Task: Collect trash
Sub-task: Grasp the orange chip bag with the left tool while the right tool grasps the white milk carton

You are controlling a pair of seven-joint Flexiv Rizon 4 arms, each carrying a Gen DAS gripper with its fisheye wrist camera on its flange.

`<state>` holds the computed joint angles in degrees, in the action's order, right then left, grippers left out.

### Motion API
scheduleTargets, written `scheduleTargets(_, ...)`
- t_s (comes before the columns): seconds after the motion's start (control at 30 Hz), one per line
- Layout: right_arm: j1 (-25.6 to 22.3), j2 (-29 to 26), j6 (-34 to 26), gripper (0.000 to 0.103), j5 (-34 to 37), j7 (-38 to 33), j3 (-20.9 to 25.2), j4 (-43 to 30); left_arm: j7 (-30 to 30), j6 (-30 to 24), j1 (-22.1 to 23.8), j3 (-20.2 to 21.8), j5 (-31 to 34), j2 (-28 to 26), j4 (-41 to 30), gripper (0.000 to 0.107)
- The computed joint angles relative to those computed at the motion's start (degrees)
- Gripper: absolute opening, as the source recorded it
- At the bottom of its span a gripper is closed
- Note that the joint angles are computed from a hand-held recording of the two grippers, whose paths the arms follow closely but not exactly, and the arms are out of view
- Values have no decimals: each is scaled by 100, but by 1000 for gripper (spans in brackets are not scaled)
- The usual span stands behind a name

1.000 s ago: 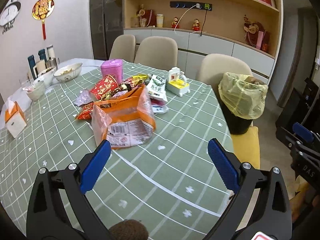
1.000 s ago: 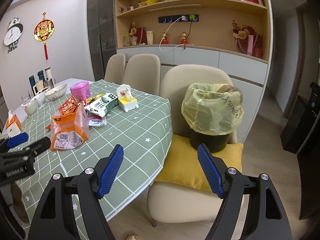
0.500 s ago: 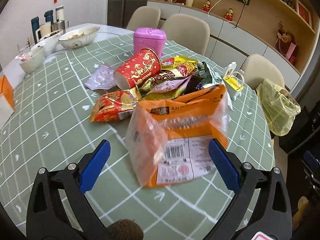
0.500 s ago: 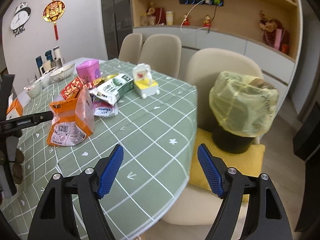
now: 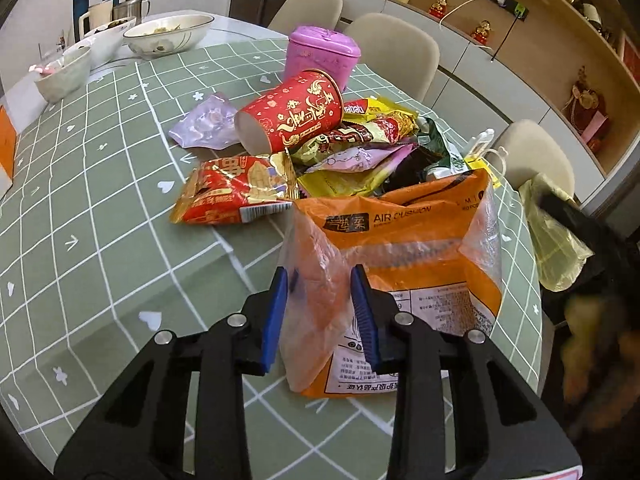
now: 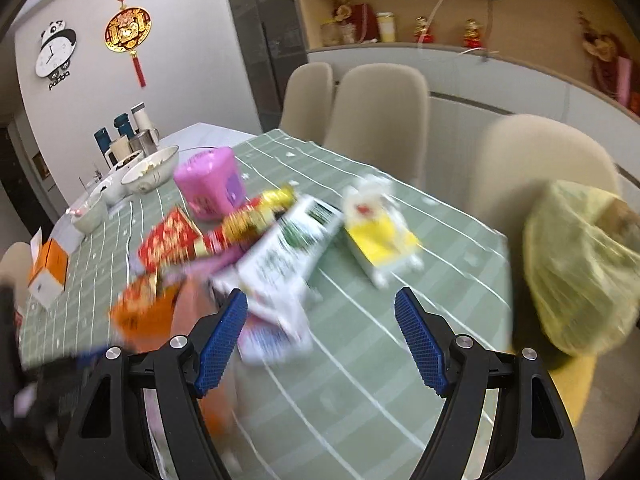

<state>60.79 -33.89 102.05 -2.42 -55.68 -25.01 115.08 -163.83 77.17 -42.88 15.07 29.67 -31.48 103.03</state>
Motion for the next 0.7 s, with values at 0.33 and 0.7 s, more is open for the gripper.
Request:
scheduleTargets(0.33,-1805,-1209,-2018,72,-865,535,1832,-2639,-164,395,62,55,67,92,278,34)
scheduleTargets(0.7,-2716,-602,-1649,20,-1677,-285,2919,-1784,-106,68,-154,241,-495,-122,100,40)
